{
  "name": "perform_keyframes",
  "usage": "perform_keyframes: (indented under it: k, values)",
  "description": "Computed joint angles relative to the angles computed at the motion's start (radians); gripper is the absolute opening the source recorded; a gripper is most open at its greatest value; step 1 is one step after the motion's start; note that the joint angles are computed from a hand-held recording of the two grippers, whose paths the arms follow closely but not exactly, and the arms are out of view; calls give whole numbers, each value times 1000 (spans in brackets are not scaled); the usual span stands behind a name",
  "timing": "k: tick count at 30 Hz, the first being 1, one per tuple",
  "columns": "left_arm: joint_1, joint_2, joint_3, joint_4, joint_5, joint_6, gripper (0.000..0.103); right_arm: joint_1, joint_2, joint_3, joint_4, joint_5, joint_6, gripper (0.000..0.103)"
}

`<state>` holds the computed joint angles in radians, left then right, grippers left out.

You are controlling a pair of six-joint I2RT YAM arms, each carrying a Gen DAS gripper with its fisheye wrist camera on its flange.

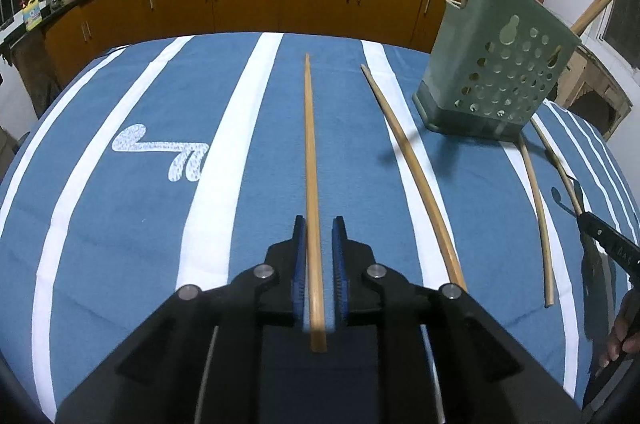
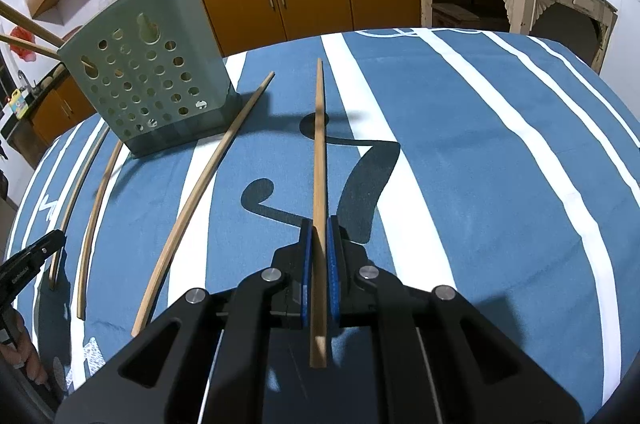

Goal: Organize utensils
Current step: 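Hold both chopsticks closed in the tools just above the cloth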

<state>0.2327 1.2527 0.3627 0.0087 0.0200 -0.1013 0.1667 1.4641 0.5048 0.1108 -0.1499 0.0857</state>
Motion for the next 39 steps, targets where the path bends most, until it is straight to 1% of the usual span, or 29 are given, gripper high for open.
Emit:
perform_keyframes:
  k: [17, 26, 32, 34, 35, 37, 39]
  values:
    - [-20, 2, 2, -3, -25, -4, 16, 11, 1, 1, 0, 20, -3, 9]
    - [-17, 1, 2, -4, -20, -1, 17, 15, -2, 0, -2, 26, -4, 9]
    - [-34, -9, -3, -10, -44, -6, 17, -10, -7, -9, 0, -15, -6, 9]
    - [-30, -24, -11, -17, -39, -8, 13, -31, -7, -13, 3, -48, -7, 9]
    - [-23, -26, -13, -17, -30, -9, 9, -39, -4, -12, 4, -60, -6, 9]
    - [-2, -28, -16, -14, -2, -5, 8, -56, -2, -13, 9, -91, -6, 8]
    - [-12, -38, -19, -24, -16, 11, 8, -55, -14, -20, 8, -89, -12, 8]
